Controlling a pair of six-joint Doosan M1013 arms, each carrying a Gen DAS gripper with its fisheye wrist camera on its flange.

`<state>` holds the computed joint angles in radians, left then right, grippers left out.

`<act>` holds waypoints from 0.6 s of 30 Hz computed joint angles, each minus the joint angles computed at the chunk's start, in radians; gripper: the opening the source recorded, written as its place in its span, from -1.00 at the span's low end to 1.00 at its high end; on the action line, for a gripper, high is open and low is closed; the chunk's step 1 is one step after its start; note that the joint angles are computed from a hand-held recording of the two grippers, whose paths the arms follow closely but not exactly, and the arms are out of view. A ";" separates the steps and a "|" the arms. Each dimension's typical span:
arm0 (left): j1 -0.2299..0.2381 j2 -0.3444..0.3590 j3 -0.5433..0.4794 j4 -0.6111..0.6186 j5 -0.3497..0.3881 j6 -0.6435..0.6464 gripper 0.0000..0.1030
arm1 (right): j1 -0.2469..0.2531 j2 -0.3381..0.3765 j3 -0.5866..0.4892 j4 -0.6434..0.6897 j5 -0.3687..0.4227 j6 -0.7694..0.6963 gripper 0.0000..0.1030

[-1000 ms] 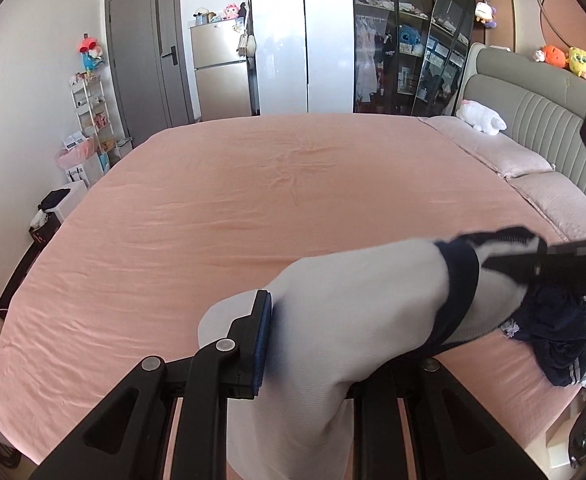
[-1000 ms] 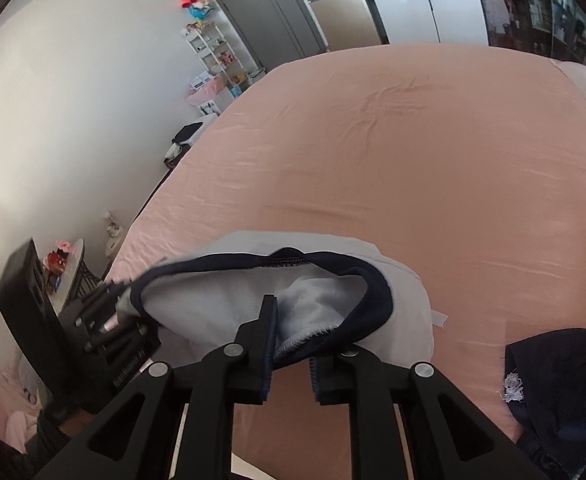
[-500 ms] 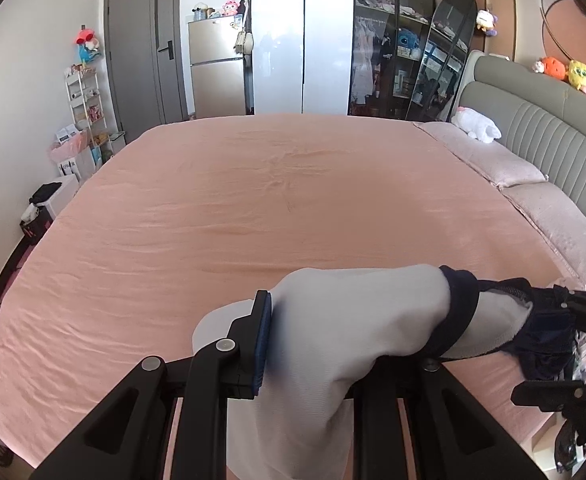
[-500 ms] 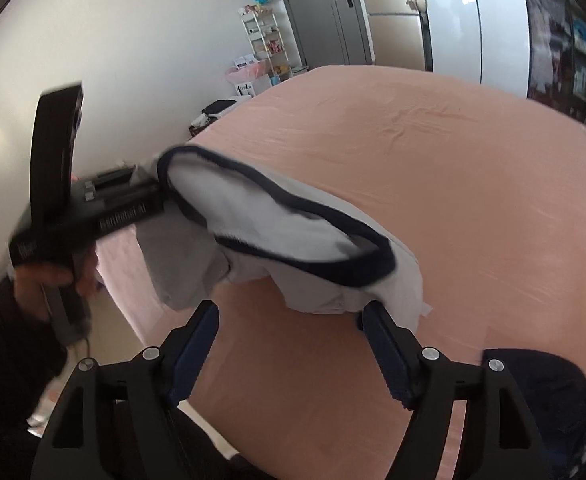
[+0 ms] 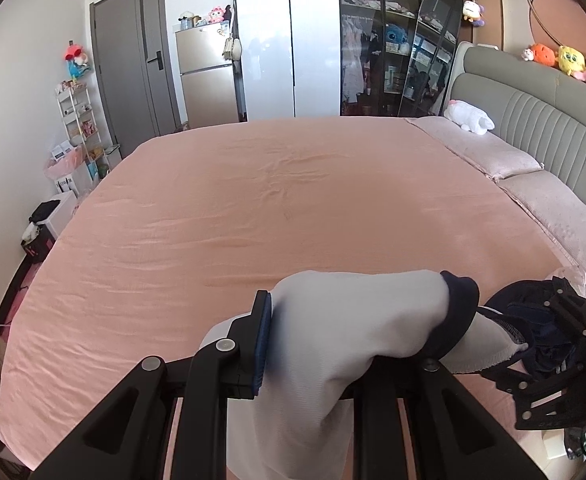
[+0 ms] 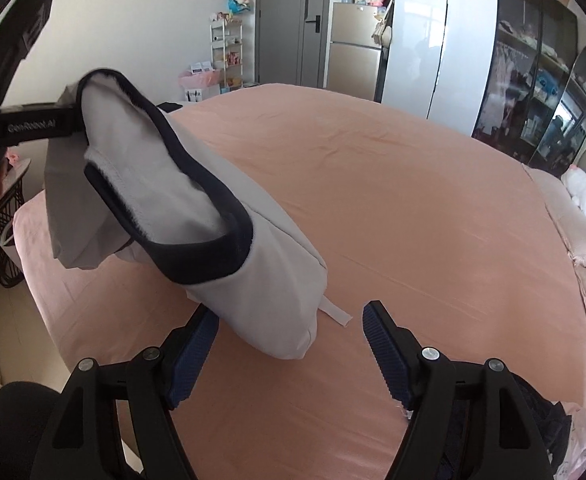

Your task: Fold clothes

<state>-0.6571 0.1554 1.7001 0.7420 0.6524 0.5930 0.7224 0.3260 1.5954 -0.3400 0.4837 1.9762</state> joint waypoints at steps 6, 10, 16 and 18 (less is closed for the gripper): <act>-0.005 -0.004 -0.004 -0.006 0.012 0.050 -0.66 | 0.002 0.035 -0.032 -0.067 0.017 0.158 0.44; -0.008 -0.006 -0.005 -0.005 0.022 0.062 -0.66 | -0.004 0.048 -0.052 -0.028 0.026 0.187 0.39; -0.011 -0.011 -0.004 -0.011 0.027 0.097 -0.66 | -0.014 0.065 -0.073 0.028 0.026 0.134 -0.04; -0.010 -0.014 -0.002 -0.012 0.028 0.108 -0.66 | -0.014 0.072 -0.083 0.037 0.035 0.133 -0.25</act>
